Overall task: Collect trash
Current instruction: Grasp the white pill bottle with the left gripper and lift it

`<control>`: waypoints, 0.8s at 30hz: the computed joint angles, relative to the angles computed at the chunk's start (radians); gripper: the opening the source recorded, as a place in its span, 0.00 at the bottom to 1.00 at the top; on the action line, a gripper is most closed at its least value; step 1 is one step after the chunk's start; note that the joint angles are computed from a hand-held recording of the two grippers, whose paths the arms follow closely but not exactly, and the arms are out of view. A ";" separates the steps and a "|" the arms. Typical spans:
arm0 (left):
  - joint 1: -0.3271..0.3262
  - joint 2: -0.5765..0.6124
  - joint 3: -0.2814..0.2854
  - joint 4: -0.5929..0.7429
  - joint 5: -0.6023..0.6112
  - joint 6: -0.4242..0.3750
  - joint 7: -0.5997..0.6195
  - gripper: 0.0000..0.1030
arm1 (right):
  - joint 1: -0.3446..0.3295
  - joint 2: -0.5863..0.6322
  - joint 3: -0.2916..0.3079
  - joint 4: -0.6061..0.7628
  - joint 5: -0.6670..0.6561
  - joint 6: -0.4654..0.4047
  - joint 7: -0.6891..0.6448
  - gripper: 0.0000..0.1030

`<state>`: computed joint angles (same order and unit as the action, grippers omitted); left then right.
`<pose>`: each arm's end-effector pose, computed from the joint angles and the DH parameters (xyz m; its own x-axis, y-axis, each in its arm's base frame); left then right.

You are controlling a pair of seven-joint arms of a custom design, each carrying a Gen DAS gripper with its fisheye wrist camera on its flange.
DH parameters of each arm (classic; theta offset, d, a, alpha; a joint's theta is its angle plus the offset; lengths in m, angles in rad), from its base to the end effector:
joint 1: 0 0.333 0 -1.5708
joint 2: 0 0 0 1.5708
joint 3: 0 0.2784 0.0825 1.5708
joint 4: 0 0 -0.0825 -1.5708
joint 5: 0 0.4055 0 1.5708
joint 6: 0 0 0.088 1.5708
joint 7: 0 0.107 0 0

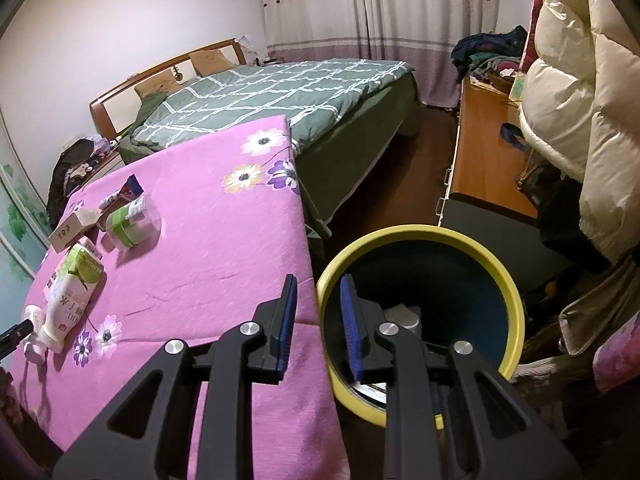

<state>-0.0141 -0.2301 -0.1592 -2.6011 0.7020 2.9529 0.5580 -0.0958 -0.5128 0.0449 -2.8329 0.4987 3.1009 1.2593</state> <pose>0.4655 -0.1231 0.3345 0.1586 -0.9858 0.0558 -0.7870 -0.1603 -0.5957 0.4164 -0.0626 0.3794 -0.1735 -0.9771 -0.1232 -0.6866 0.2097 -0.6961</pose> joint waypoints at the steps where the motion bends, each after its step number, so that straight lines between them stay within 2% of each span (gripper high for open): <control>1: -0.001 0.009 0.001 0.005 -0.004 -0.003 0.002 0.84 | 0.004 0.002 -0.003 0.002 0.001 -0.002 -0.002 0.21; 6: -0.002 0.053 0.005 0.033 -0.010 -0.005 0.005 0.82 | 0.027 0.007 -0.023 0.004 0.011 -0.003 -0.014 0.21; 11: -0.018 0.099 0.014 0.070 -0.035 -0.021 0.049 0.67 | 0.049 0.001 -0.045 -0.001 0.028 -0.013 -0.036 0.21; 14: -0.029 0.113 0.022 0.073 -0.065 -0.010 0.095 0.52 | 0.056 -0.004 -0.051 -0.004 0.037 -0.018 -0.046 0.21; 21: 0.000 0.061 -0.003 0.044 0.047 0.007 0.010 0.50 | 0.074 -0.024 -0.072 -0.019 0.067 -0.018 -0.067 0.21; 24: -0.007 0.008 0.000 0.011 0.048 0.028 0.016 0.50 | 0.082 -0.036 -0.079 -0.028 0.078 -0.016 -0.075 0.21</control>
<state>-0.0214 -0.2217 -0.1587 -2.5905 0.7505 2.9809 0.5744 -0.0143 -0.5489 -0.0342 -2.8612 0.5764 3.0849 1.1842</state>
